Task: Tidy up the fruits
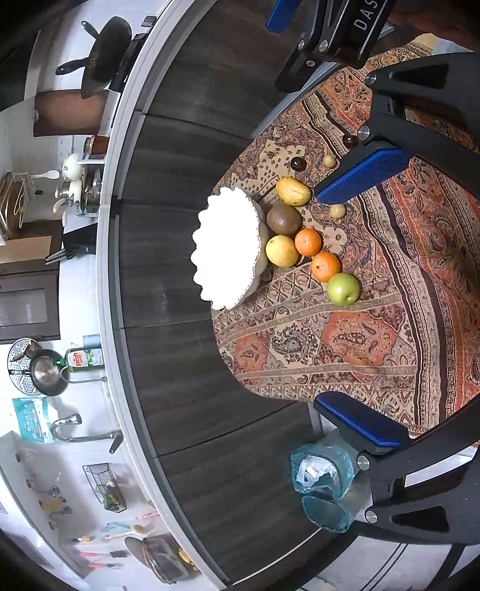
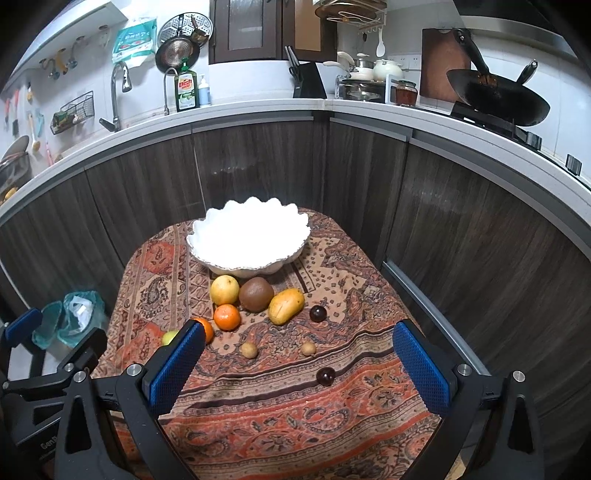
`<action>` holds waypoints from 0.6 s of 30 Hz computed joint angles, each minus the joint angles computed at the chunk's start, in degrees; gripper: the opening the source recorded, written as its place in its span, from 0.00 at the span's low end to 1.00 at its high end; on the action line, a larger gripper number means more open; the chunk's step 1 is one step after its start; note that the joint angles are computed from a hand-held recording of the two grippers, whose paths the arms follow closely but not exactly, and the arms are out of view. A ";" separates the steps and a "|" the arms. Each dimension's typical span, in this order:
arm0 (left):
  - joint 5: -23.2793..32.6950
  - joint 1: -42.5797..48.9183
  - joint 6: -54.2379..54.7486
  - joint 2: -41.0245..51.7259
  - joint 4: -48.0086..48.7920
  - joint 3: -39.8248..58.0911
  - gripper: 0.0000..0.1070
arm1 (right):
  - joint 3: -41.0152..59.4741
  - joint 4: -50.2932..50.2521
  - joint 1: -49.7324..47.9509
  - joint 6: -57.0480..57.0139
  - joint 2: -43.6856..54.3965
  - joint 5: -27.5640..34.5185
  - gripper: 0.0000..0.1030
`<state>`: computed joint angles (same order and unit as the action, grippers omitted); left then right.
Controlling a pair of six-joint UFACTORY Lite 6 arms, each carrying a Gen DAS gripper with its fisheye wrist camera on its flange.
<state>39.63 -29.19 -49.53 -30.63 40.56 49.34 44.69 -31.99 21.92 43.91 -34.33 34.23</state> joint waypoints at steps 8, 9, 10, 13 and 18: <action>0.30 -0.37 -0.29 -0.07 0.30 -0.05 0.96 | 0.17 0.29 -0.28 -0.41 -0.03 0.09 0.99; 0.35 -0.45 -0.47 -0.11 0.42 -0.14 0.96 | 0.19 0.34 -0.30 -0.50 -0.03 0.11 1.00; 0.38 -0.46 -0.44 -0.08 0.38 -0.09 0.96 | 0.20 0.59 -0.43 -0.78 -0.03 0.05 1.00; 0.39 -0.40 -0.30 0.04 0.30 -0.02 0.96 | 0.18 0.45 -0.42 -0.73 -0.11 0.13 0.99; 0.13 -0.29 -0.17 0.03 0.22 -0.27 0.96 | 0.15 1.04 -1.10 -1.20 0.39 -0.32 0.99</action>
